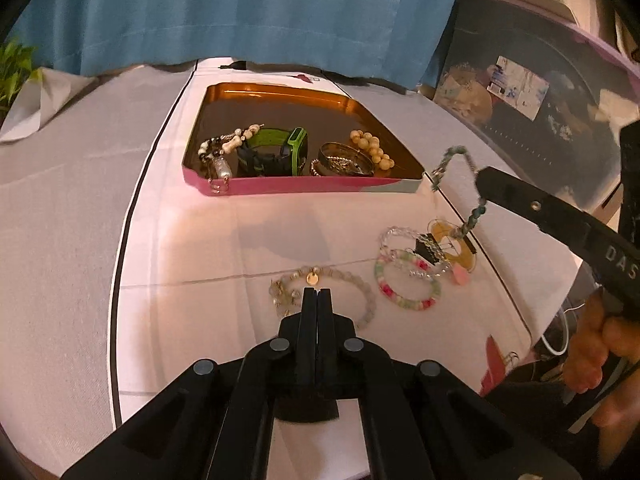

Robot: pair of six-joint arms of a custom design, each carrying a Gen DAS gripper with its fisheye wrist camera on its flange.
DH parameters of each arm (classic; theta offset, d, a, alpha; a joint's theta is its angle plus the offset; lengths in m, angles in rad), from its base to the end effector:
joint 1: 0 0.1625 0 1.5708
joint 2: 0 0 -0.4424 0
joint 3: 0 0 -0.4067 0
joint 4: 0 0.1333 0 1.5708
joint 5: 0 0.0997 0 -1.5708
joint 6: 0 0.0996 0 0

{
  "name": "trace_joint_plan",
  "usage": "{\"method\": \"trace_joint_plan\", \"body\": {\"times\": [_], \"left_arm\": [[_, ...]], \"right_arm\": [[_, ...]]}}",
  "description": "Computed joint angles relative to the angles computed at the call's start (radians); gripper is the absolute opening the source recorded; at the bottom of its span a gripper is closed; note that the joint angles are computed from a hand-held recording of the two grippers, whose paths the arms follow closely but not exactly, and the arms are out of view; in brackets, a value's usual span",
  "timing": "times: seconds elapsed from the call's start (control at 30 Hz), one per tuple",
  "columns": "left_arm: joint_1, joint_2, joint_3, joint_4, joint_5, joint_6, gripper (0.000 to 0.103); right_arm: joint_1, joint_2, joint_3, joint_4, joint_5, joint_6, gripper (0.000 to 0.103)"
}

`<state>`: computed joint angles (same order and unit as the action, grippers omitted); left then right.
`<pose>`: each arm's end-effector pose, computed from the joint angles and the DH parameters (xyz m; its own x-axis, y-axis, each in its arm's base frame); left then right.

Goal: Organize jewelry
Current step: 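Carry the pale bead strand with the left tool while the right tool carries the green bracelet to the tray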

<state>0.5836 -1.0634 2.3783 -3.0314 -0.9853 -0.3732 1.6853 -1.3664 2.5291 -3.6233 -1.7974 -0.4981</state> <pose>-0.2539 -0.3933 0.0881 -0.7910 0.4077 -0.4562 0.5770 0.7451 -0.3345 0.1547 -0.3742 0.2387 -0.8336 -0.2443 0.4954 -0.5352 0.5791 -0.6150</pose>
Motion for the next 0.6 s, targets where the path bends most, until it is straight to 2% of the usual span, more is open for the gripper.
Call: {"method": "trace_joint_plan", "body": {"times": [0.13, 0.2, 0.27, 0.37, 0.43, 0.5, 0.53, 0.57, 0.6], "left_arm": [[-0.017, -0.002, 0.012, 0.041, 0.074, -0.041, 0.002], [-0.021, 0.003, 0.020, 0.027, 0.084, -0.028, 0.012], [-0.017, 0.018, 0.012, 0.023, 0.072, -0.002, 0.035], [-0.023, 0.054, 0.001, -0.006, 0.109, 0.022, 0.042], [-0.017, 0.084, -0.013, -0.027, 0.138, 0.042, 0.041], [-0.020, 0.108, -0.026, -0.024, 0.183, 0.063, 0.031], [-0.016, 0.110, -0.039, 0.000, 0.188, 0.064, 0.016], [-0.008, 0.104, -0.052, 0.027, 0.175, 0.057, 0.010], [-0.002, 0.098, -0.064, 0.060, 0.163, 0.054, 0.010]], "right_arm": [[0.001, -0.022, 0.038, -0.019, -0.002, 0.007, 0.003], [-0.008, -0.029, 0.061, -0.026, -0.003, 0.011, 0.003], [-0.024, -0.047, 0.078, -0.020, 0.007, 0.013, 0.003], [-0.036, -0.064, 0.091, -0.018, 0.020, -0.004, 0.003], [-0.041, -0.065, 0.089, -0.015, 0.019, -0.021, 0.003], [-0.050, -0.064, 0.080, 0.000, 0.024, -0.026, 0.003], [-0.058, -0.063, 0.076, 0.004, 0.029, -0.028, 0.003], [-0.071, -0.061, 0.073, 0.005, 0.046, -0.033, 0.003], [-0.086, -0.056, 0.067, 0.006, 0.067, -0.037, 0.003]]}}
